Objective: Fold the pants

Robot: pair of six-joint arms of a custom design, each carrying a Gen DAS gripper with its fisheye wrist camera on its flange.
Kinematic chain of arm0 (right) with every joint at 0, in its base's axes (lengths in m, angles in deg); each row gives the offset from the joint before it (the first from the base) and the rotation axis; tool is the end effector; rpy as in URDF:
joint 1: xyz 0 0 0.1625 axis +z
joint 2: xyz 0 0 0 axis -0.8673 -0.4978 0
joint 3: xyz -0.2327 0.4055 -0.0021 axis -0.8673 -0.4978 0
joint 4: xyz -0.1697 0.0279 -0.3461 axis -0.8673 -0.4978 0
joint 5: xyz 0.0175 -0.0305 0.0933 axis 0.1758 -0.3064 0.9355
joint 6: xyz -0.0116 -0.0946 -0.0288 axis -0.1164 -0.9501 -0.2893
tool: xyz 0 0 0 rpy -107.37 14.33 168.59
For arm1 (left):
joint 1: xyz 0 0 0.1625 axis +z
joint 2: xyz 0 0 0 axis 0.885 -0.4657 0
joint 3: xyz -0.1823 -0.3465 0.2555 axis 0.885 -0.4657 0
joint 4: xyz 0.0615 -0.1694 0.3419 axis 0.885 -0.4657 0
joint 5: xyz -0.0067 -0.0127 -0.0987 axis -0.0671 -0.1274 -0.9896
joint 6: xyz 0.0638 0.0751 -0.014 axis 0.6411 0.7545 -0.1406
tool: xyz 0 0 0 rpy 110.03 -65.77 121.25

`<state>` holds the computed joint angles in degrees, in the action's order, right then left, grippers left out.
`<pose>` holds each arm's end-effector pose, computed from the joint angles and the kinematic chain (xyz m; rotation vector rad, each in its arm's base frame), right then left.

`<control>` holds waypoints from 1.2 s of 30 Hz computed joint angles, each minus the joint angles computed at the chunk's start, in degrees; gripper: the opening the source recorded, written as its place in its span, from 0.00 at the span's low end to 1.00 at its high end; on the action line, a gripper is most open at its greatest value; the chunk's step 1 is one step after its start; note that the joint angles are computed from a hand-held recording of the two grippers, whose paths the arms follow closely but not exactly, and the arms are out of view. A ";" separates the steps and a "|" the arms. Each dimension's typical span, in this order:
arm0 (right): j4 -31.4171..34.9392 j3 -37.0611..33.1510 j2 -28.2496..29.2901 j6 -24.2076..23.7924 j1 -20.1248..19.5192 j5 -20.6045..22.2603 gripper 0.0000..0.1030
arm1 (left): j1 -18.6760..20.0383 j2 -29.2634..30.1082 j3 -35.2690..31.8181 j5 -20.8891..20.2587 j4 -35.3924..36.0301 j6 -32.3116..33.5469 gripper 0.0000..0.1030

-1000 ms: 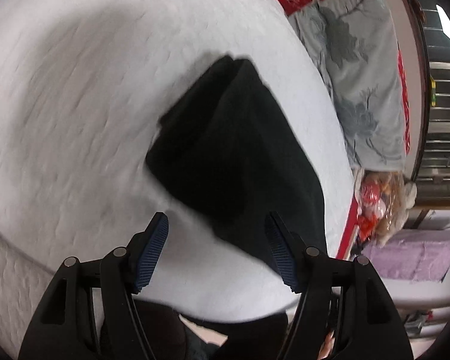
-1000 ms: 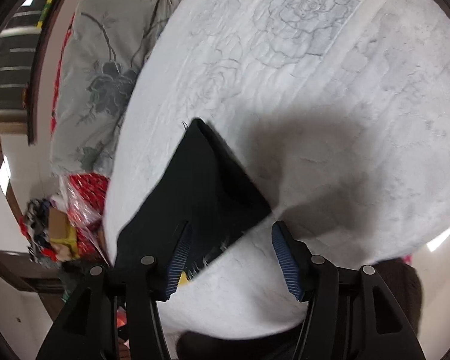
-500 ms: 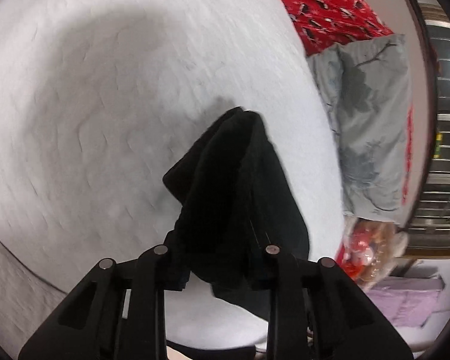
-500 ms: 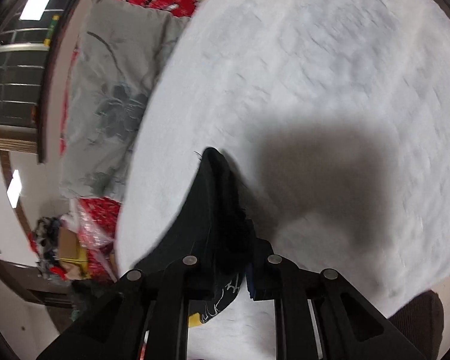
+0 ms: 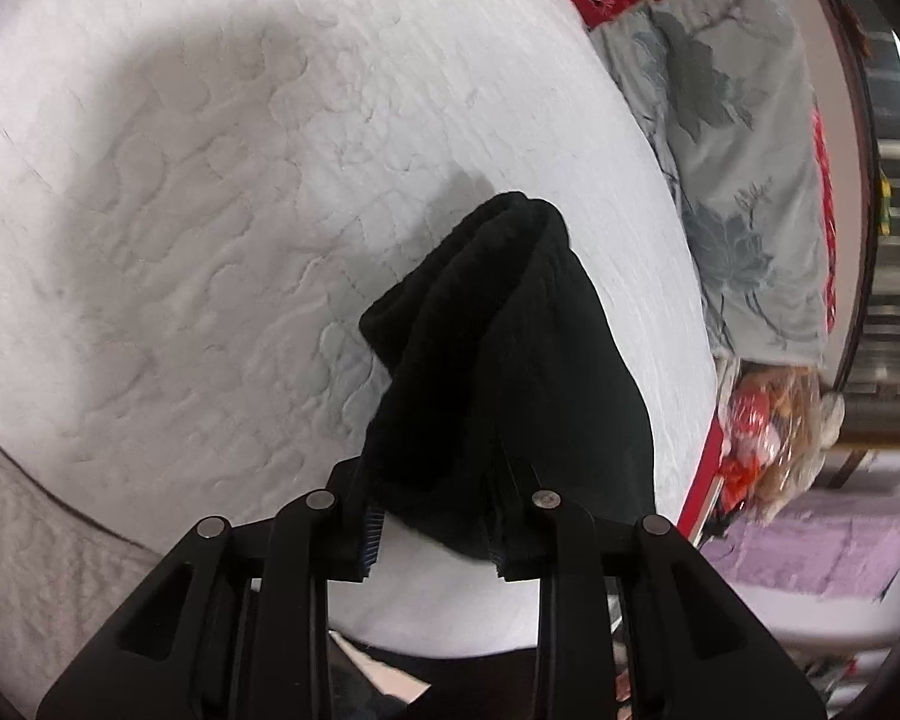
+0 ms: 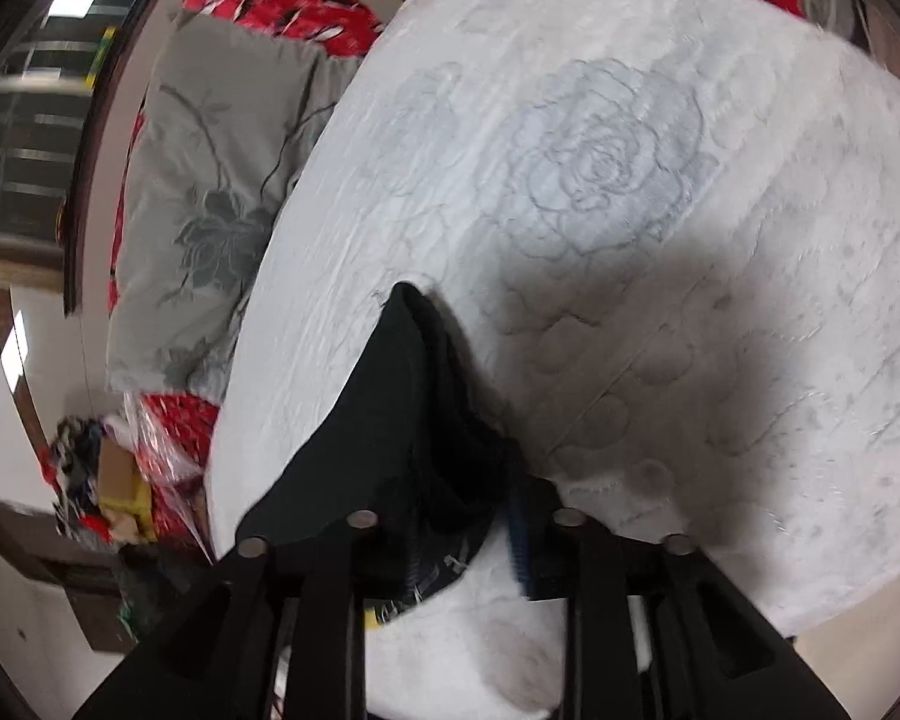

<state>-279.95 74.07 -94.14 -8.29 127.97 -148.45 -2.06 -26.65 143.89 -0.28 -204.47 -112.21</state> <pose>-0.0065 -0.3530 0.3554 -1.0088 -2.5783 1.3090 -0.1606 -0.5908 0.2149 -0.3698 2.9896 -0.3079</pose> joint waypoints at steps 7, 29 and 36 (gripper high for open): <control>3.62 -1.67 -6.55 -2.86 3.10 -5.36 0.53 | -2.68 -4.90 2.29 2.14 0.38 4.21 0.26; 7.70 -11.09 5.76 -6.77 9.72 -18.04 0.27 | -4.75 11.81 -18.18 22.11 18.12 13.95 0.32; 8.10 -10.31 5.54 -6.07 7.68 -17.63 0.20 | -4.28 10.42 -15.52 21.15 14.47 9.40 0.32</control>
